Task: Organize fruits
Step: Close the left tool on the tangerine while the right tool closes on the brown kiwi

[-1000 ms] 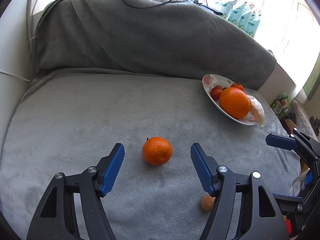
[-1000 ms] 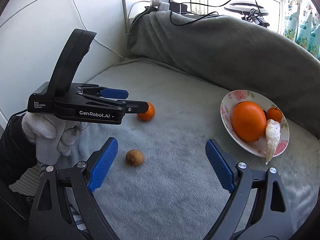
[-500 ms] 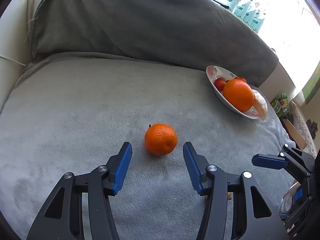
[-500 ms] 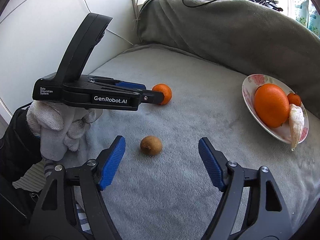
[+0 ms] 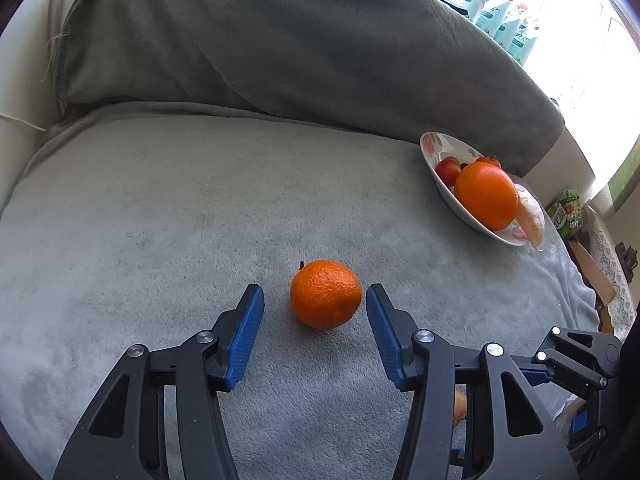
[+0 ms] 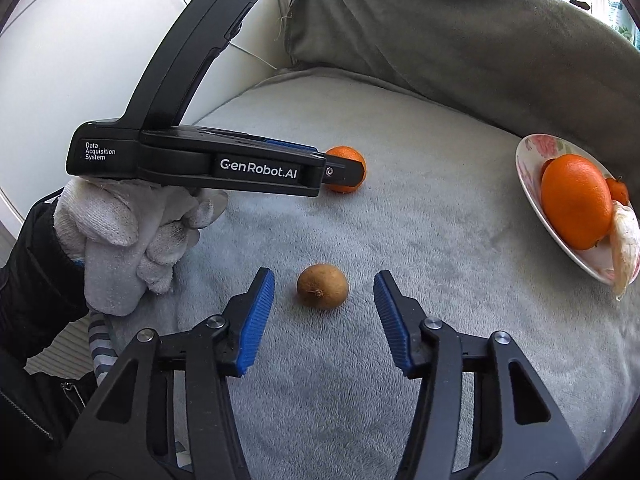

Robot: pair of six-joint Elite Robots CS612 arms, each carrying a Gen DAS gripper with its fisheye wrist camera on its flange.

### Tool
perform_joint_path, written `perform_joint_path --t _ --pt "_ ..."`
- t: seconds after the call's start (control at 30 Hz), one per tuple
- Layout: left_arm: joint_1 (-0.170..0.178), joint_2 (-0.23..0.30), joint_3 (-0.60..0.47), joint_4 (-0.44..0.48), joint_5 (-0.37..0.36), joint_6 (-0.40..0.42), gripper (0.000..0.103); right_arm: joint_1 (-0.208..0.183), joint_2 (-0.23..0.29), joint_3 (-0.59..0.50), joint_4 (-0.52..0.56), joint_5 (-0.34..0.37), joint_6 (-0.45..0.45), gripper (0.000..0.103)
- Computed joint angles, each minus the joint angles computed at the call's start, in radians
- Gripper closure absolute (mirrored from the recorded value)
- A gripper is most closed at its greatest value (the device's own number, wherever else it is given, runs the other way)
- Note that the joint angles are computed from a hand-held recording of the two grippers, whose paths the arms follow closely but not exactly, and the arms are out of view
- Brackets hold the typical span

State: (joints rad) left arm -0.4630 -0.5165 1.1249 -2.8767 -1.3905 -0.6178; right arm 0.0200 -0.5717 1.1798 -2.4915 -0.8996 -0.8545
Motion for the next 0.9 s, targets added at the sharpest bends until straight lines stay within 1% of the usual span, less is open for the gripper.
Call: perform_joint_path --t 0.03,0.07,0.1,0.27,0.37,0.43,0.5,0.57,0.6,0.9 --pt "0.000 0.001 -0.003 0.003 0.000 0.002 0.051 0.001 0.001 -0.002 0.003 -0.002 0.001 0.052" --pt "-0.001 0.002 -0.005 0.005 0.002 0.003 0.051 0.002 0.001 -0.004 0.010 -0.004 0.000 0.057" --pt "-0.001 0.004 -0.008 0.009 0.004 0.004 0.051 0.003 0.002 -0.006 0.015 -0.005 -0.001 0.059" --pt "0.001 0.012 -0.018 0.022 -0.001 -0.004 0.051 0.005 0.005 -0.012 0.024 -0.009 0.001 0.060" --pt "0.000 0.011 -0.017 0.020 0.000 -0.004 0.055 0.006 0.007 -0.016 0.032 -0.012 0.001 0.064" --pt "0.000 0.011 -0.017 0.015 -0.004 -0.003 0.059 0.007 0.011 -0.025 0.041 -0.012 0.003 0.064" --pt "0.000 0.012 -0.017 0.008 -0.009 0.004 0.067 0.006 0.012 -0.030 0.052 -0.014 -0.001 0.065" --pt "-0.002 0.011 -0.016 0.009 -0.003 0.011 0.067 0.007 0.014 -0.035 0.069 -0.013 -0.007 0.071" --pt "-0.003 0.011 -0.016 0.009 0.001 0.013 0.067 0.007 0.014 -0.037 0.071 -0.010 -0.008 0.073" --pt "-0.002 0.006 -0.007 -0.005 -0.002 0.008 0.068 -0.001 0.013 -0.030 0.044 0.009 0.010 0.073"
